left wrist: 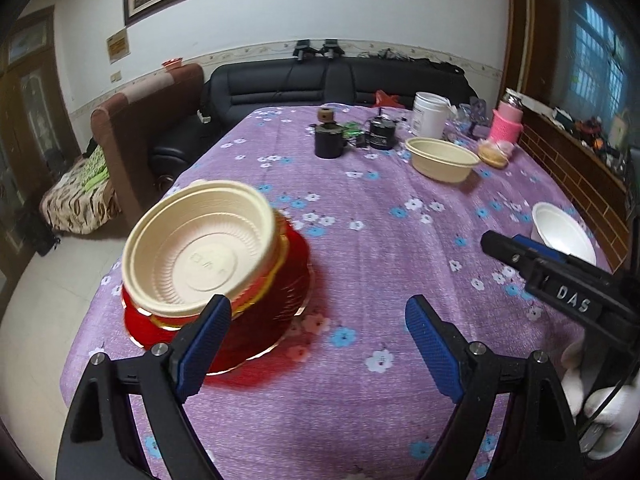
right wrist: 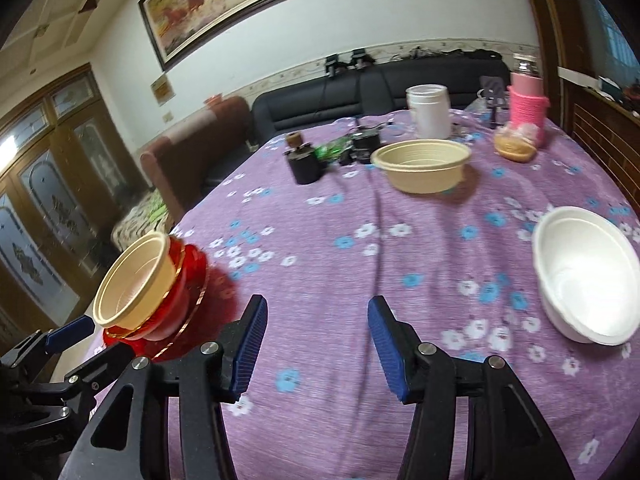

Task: Organize plates and bowls
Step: 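Grasp the rim of the second white bowl with the right tool, then carry the white bowl into the beige bowl and open the right tool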

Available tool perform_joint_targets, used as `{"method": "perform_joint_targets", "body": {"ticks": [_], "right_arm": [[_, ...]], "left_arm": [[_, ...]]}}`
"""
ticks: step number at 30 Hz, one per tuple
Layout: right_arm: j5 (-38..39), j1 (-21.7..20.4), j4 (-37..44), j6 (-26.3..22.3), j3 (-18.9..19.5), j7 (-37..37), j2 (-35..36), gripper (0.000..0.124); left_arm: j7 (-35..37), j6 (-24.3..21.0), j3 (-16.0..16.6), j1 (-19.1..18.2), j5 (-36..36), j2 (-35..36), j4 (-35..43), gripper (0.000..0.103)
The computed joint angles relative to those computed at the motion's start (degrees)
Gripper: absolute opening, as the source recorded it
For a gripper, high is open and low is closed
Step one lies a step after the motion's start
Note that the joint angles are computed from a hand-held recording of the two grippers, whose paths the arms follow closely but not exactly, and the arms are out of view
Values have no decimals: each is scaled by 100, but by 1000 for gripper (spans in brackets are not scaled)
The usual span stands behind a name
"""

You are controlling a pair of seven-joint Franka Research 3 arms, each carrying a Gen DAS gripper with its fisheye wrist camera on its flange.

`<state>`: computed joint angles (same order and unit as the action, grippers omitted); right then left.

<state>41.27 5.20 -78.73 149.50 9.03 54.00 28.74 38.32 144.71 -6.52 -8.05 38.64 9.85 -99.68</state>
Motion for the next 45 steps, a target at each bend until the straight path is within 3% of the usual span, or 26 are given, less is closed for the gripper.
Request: {"method": "perform_joint_targets", "body": {"ticks": [7,11,14,16,19,22,25,26,28,29,31,36,38,41,45], "right_arm": [[318,-311,-96,267,-72,-24,-89,57],[274,-413,58,836,-284,367,63,58],[-476,-84,244,1654,-1024,1648,402,58],[-958,121,538,1644,-1597,2637,726,58],[-1376,167,878,1498,-1978,3485,1080,58],[-1376,-229,1241,1112,-1591,3590,1346,58],[-1361,-736,2177,121,-980,3458,1859,57],[-1388,-870,2323,-72,-788,3396,1945,53],[-1324,-1019,2241,-118,-528,3133,1902,33],[-1292,-1053,2155,-86,-436,2988,1851,32],[-1111,-1176,2097,-168,-124,2457,1819,24],[-534,-1324,1881,-540,405,888,1642,24],[-204,-1439,1774,-941,657,138,1549,24],[36,-1428,1875,-1649,729,-359,1576,24],[9,-1113,1853,-1817,385,-524,1530,24]], "left_arm": [[360,-305,-84,-230,-33,400,514,88],[768,-310,-151,-238,-475,577,693,88],[949,-309,-168,-227,-826,653,748,88],[1036,-312,-173,-235,-990,704,793,88],[1172,-313,-178,-247,-1194,800,909,88],[1309,-357,-205,-236,-1464,946,1108,88],[1351,-386,-208,-247,-1680,1120,1326,88],[1363,-391,-212,-254,-1743,1187,1406,88],[1382,-374,-215,-274,-1835,1284,1503,88],[1416,-380,-226,-279,-1891,1347,1572,88],[1541,-382,-273,-260,-2060,1461,1689,88],[1657,-441,-269,-288,-2266,1652,1862,88],[1684,-491,-282,-255,-2394,1733,1928,88],[1685,-526,-288,-212,-2554,1834,2007,88],[1632,-579,-235,-218,-2606,2079,2300,88]]}}
